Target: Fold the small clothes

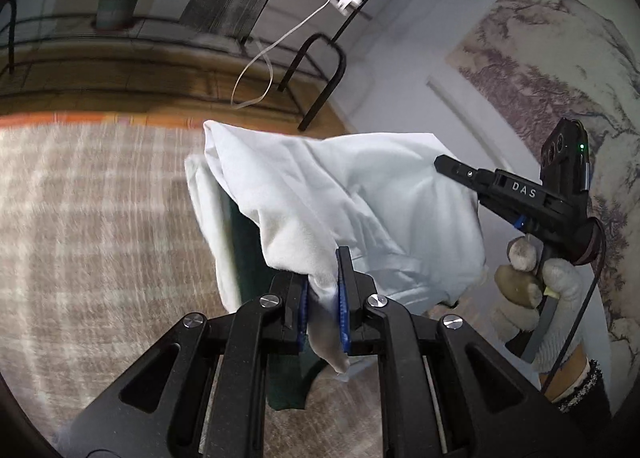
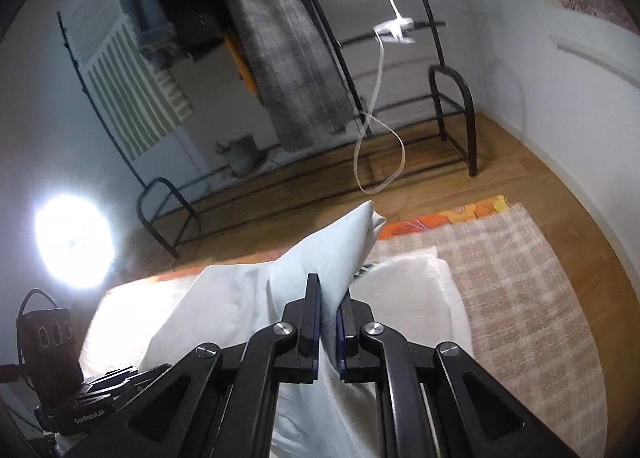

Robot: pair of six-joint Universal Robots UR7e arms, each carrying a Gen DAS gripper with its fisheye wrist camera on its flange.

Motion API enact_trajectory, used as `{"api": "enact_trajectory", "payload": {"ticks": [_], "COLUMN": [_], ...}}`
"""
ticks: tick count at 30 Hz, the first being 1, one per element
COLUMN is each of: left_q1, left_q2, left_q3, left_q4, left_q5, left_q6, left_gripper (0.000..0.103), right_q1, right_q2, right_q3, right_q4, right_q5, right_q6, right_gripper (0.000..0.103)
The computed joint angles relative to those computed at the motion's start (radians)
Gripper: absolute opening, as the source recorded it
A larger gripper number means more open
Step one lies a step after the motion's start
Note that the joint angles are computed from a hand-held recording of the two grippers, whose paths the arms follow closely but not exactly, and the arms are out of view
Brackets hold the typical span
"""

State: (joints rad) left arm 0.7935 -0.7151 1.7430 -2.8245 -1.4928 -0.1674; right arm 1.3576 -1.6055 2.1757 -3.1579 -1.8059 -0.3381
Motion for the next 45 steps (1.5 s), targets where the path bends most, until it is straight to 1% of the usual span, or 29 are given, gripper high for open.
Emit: {"api": "enact_trajectory", "payload": {"ticks": [5,8,11,12,13,14,15,17,21,25,30,33,39,40,43,45], "left_q1": [0.0,-0.007,-0.02,-0.025,-0.03,-0.036,-0.04,-0.049,-0.062,-0.079,-0.116,-0.138,-0.186,-0.194,-0.222,-0.237], "left_q2": [0.016,0.015,0.016,0.017,0.016,0.014,0.012,0.007,-0.012,-0.057,-0.142,-0.201,-0.338,-0.363,-0.436,-0.485], "left_q3": [0.003,0.007,0.006,0.005,0.008,0.009,0.014,0.017,0.037,0.084,0.155,0.194,0.27,0.284,0.324,0.347], "left_q4": [0.019,0.031,0.052,0.059,0.062,0.07,0.072,0.079,0.076,0.061,0.041,0.04,0.055,0.059,0.076,0.094], "left_q5": [0.035,0.058,0.095,0.113,0.127,0.142,0.151,0.171,0.192,0.203,0.22,0.224,0.228,0.229,0.234,0.237], "left_q6": [0.018,0.019,0.024,0.028,0.029,0.032,0.031,0.032,0.03,0.028,0.042,0.042,0.031,0.032,0.03,0.027], "left_gripper": [0.01,0.01,0.01,0.01,0.01,0.011,0.012,0.013,0.015,0.015,0.015,0.015,0.015,0.015,0.015,0.015], "right_q1": [-0.046,-0.057,-0.047,-0.044,-0.032,-0.023,-0.019,-0.012,0.0,0.027,0.091,0.15,0.297,0.332,0.408,0.466], "right_q2": [0.035,0.051,0.075,0.083,0.098,0.108,0.116,0.116,0.093,0.066,0.035,0.021,-0.005,-0.01,-0.018,-0.021], "right_q3": [-0.016,-0.023,-0.035,-0.039,-0.045,-0.048,-0.051,-0.047,-0.033,-0.011,0.022,0.04,0.08,0.089,0.106,0.119], "right_q4": [-0.007,-0.019,-0.037,-0.043,-0.06,-0.074,-0.087,-0.106,-0.11,-0.114,-0.125,-0.137,-0.156,-0.156,-0.151,-0.154], "right_q5": [-0.021,-0.053,-0.117,-0.134,-0.176,-0.208,-0.233,-0.25,-0.257,-0.279,-0.328,-0.366,-0.467,-0.497,-0.551,-0.601], "right_q6": [-0.016,-0.022,-0.036,-0.042,-0.048,-0.049,-0.052,-0.056,-0.054,-0.052,-0.047,-0.045,-0.012,-0.002,0.03,0.052], "right_gripper": [0.003,0.003,0.003,0.005,0.007,0.013,0.021,0.027,0.029,0.029,0.029,0.029,0.029,0.029,0.029,0.029]}}
